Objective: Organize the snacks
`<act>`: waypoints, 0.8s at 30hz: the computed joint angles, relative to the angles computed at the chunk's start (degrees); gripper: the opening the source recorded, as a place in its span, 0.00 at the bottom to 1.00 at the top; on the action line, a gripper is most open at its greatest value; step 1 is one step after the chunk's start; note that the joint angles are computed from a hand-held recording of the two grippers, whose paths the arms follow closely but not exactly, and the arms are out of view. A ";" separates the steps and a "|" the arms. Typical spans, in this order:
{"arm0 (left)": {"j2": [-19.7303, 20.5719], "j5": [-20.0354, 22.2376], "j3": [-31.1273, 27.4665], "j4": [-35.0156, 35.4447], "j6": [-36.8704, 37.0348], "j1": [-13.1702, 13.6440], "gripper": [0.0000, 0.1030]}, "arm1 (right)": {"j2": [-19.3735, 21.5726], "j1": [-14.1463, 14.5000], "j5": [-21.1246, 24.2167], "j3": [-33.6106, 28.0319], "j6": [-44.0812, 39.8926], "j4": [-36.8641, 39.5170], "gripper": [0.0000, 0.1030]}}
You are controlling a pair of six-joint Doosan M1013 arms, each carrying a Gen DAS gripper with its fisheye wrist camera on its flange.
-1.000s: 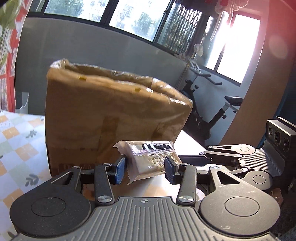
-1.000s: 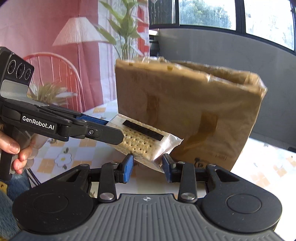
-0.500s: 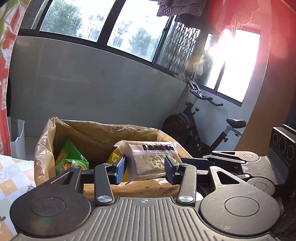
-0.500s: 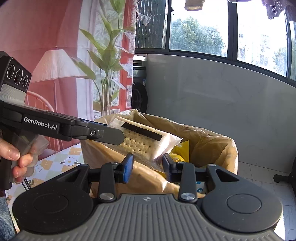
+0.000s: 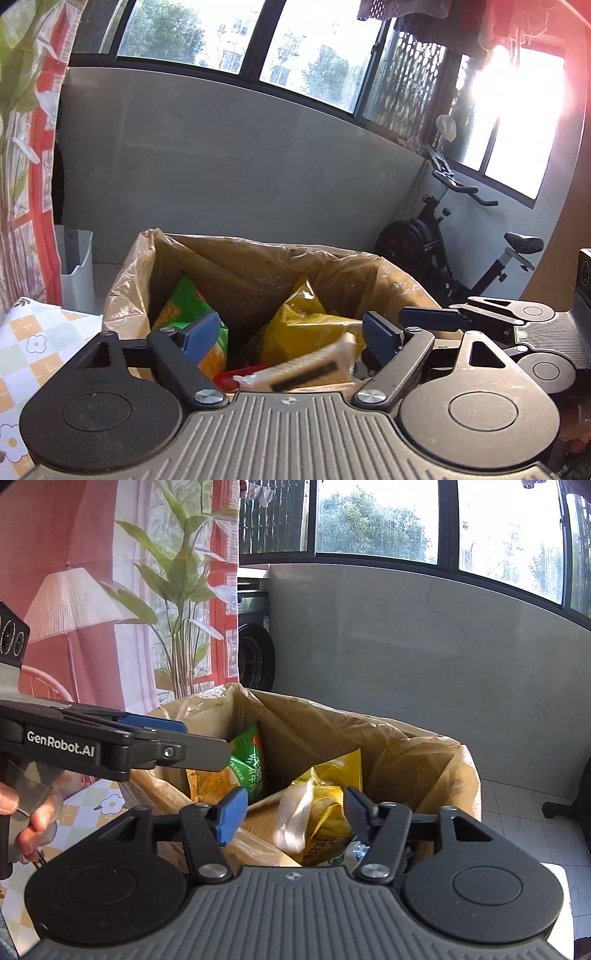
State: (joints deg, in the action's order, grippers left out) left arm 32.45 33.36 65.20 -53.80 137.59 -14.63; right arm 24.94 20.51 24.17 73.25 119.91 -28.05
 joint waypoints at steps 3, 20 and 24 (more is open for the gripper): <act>-0.97 -3.50 0.16 11.10 -8.29 -1.05 0.86 | -0.62 0.01 -0.45 0.84 3.77 -2.30 0.76; -8.91 -13.48 8.26 7.79 -3.52 -1.65 0.95 | -5.29 3.93 5.53 4.43 33.06 -24.37 0.95; -10.81 -16.36 9.46 18.65 -12.40 -2.49 0.95 | -6.53 5.21 6.12 5.38 34.99 -26.94 0.96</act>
